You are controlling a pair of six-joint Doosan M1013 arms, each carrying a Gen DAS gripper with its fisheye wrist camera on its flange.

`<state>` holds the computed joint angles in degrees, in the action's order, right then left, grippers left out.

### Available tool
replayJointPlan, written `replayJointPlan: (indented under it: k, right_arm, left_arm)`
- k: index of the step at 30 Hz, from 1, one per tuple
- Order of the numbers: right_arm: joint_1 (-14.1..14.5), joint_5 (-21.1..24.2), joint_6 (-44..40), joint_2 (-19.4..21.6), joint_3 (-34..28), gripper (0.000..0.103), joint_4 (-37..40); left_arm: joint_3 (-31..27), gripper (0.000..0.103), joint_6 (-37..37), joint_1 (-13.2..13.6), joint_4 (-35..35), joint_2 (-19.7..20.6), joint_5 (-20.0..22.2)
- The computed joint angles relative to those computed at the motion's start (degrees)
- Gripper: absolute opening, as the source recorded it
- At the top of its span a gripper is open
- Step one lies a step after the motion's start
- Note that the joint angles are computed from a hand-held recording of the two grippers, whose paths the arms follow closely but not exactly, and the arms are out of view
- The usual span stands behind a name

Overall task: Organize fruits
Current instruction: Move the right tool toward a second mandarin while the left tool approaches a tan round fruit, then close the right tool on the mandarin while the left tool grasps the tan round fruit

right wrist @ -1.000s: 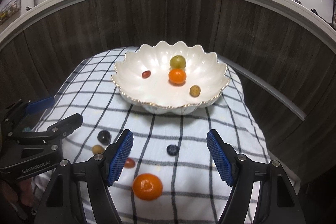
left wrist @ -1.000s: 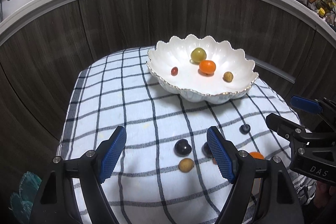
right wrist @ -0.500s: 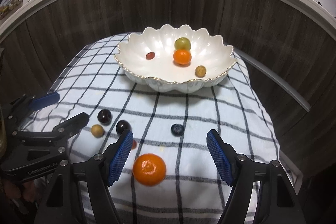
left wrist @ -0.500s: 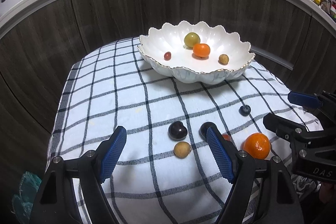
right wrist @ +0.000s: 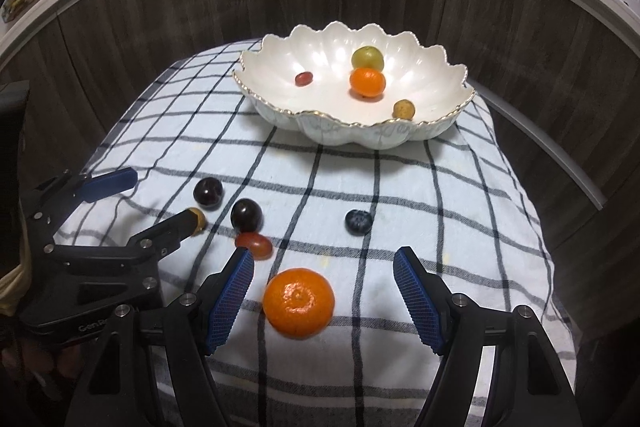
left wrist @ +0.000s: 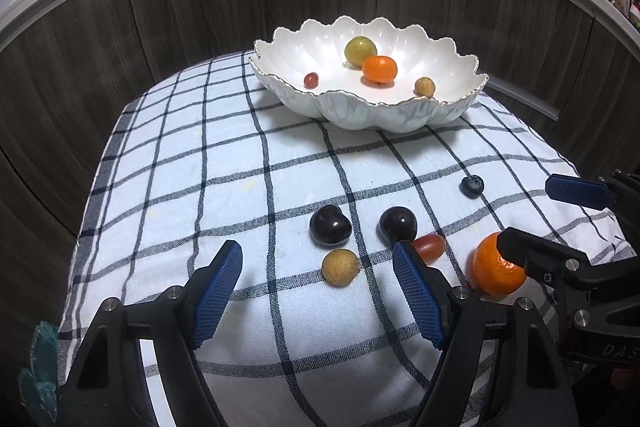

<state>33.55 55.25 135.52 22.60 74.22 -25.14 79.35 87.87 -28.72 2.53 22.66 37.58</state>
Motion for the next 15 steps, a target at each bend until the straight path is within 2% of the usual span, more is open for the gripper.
replayJointPlan:
  k: [3, 10, 15]
  right_arm:
    - [-0.1, 0.0, -0.6, 0.2, 0.0, 0.073, 0.8]
    - [-0.2, 0.3, -1.4, 0.4, 0.3, 0.073, 2.2]
    - [-0.7, 0.5, -2.0, 0.7, 0.3, 0.072, 3.9]
  left_arm:
    - [-0.1, 0.077, -0.1, -0.1, 0.2, 0.3, 0.3]
    - [-0.8, 0.064, 2.0, -0.1, -2.0, 1.4, 2.1]
    - [-1.2, 0.059, 2.7, 0.1, -3.0, 1.9, 2.9]
